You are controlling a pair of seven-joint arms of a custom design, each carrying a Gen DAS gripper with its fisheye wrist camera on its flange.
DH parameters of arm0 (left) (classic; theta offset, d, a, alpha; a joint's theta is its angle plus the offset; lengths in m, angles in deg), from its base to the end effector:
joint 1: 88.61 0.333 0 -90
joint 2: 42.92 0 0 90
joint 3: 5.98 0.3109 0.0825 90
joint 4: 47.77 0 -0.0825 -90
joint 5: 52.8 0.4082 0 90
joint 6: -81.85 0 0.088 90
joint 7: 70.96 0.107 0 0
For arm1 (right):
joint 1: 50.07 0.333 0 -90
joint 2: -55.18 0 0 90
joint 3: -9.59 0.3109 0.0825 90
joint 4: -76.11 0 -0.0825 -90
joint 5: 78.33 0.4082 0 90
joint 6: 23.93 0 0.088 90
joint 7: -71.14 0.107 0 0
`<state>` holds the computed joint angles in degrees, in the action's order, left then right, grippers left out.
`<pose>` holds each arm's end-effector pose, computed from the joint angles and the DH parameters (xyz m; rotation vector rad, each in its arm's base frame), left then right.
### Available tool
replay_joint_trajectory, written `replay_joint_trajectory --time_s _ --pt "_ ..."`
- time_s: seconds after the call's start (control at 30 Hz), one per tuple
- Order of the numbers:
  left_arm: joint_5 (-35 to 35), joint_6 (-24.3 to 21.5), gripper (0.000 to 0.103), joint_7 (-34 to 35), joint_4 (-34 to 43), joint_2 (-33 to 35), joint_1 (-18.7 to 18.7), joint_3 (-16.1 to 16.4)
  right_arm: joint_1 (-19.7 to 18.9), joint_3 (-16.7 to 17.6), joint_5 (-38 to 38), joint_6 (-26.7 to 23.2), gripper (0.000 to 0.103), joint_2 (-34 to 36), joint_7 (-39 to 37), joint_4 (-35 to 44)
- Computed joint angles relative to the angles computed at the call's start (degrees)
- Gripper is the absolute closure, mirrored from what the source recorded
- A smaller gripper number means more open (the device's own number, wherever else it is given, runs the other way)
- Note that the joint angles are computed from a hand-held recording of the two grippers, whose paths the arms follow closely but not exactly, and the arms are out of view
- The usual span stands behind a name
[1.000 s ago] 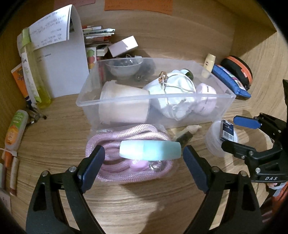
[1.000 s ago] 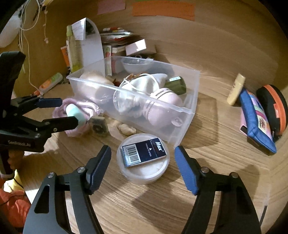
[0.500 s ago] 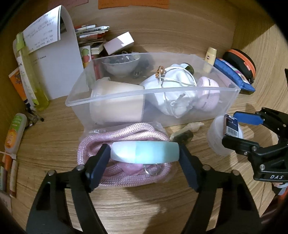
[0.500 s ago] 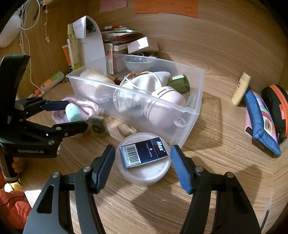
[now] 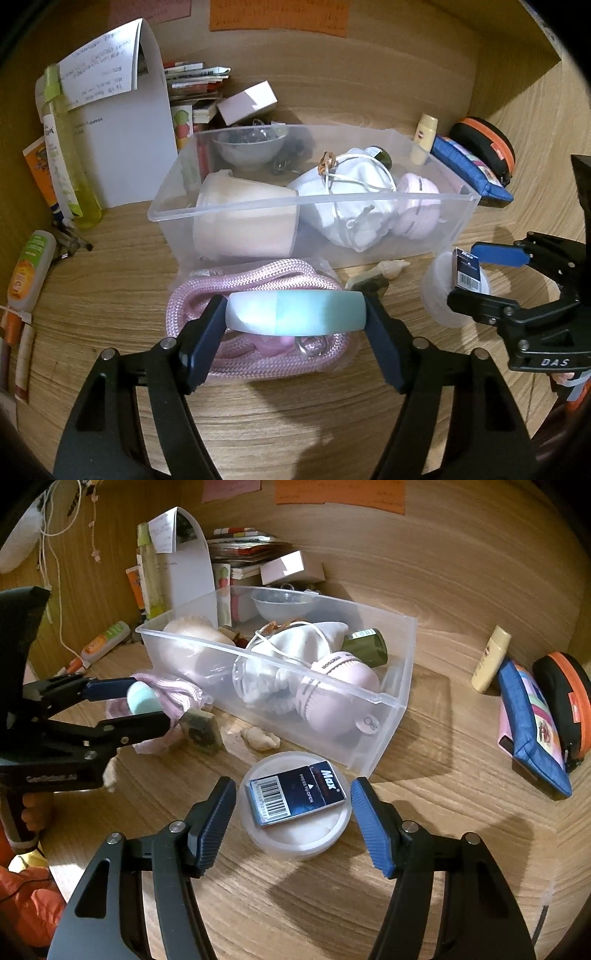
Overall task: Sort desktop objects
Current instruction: 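Grasp the mint-green tube with the left tool while the right tool grasps the blue Max box, then carry tube and Max box over the clear bin and open both tools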
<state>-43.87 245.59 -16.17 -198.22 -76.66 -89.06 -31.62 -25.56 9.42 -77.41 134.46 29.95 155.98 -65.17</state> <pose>0.3928 -0.2120 0.4910 -1.7550 1.7639 -0.8321 0.4396 0.1980 0.5244 -2.1325 1.2620 -0.5428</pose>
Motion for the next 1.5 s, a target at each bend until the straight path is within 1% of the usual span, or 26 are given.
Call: replay_joint_trajectory --time_s 0.23,0.37,0.47,0.5,0.57,0.63,0.83,0.93,1.13,1.2,1.4,1.5 --pt "-1.65 2.12 0.030 0.71 -1.18 -0.61 -1.09 1.39 -0.97 0.99 -1.80 0.87 0.042 -0.24 1.33 -0.22" --pt "-2.52 2.99 0.030 1.77 -1.46 -0.67 -1.29 1.43 -1.03 0.98 -2.78 1.72 0.042 -1.26 1.60 -1.03" --pt "-3.01 3.53 0.030 2.39 -1.57 -0.70 -1.25 1.19 -0.62 0.52 -2.92 1.67 0.045 -1.00 1.12 -0.91" --pt "-3.13 3.67 0.030 2.42 -1.61 -0.76 -1.10 1.01 -0.30 0.28 -2.73 0.97 0.048 -0.62 0.75 -0.50" --pt "-3.57 4.08 0.030 2.56 -1.90 -1.00 -1.10 1.03 0.99 -0.76 -1.25 1.24 0.054 -0.17 -0.83 -0.23" --pt "-4.23 4.53 0.030 2.80 -2.18 -1.15 -1.31 1.32 -0.42 0.69 -2.72 1.86 0.054 0.01 0.05 -0.25" --pt "-5.76 5.11 0.030 3.83 -2.55 -1.58 -1.66 1.72 -1.94 2.17 -5.13 2.47 0.055 -0.65 2.29 -0.50" --pt "-6.18 5.36 0.030 4.29 -2.72 -2.38 -1.51 1.66 -1.98 2.17 -5.58 3.17 0.055 -1.64 3.46 -0.67" --pt "-6.38 5.98 0.030 5.86 -2.63 -4.68 -0.74 1.56 -0.44 0.93 -4.23 5.56 0.055 -2.96 5.40 -0.48" --pt "-6.62 6.13 0.030 6.44 -2.51 -5.16 -0.67 1.69 0.73 0.11 -3.19 6.76 0.055 -3.08 5.55 -0.40" --pt "-8.61 6.56 0.030 10.52 -2.02 -6.08 -2.58 4.90 4.03 -1.81 -0.02 9.71 0.055 -2.45 5.77 0.95" --pt "-9.63 6.71 0.030 12.88 -1.68 -6.74 -3.11 6.12 6.54 -3.75 2.80 10.51 0.055 -1.73 5.20 2.22"
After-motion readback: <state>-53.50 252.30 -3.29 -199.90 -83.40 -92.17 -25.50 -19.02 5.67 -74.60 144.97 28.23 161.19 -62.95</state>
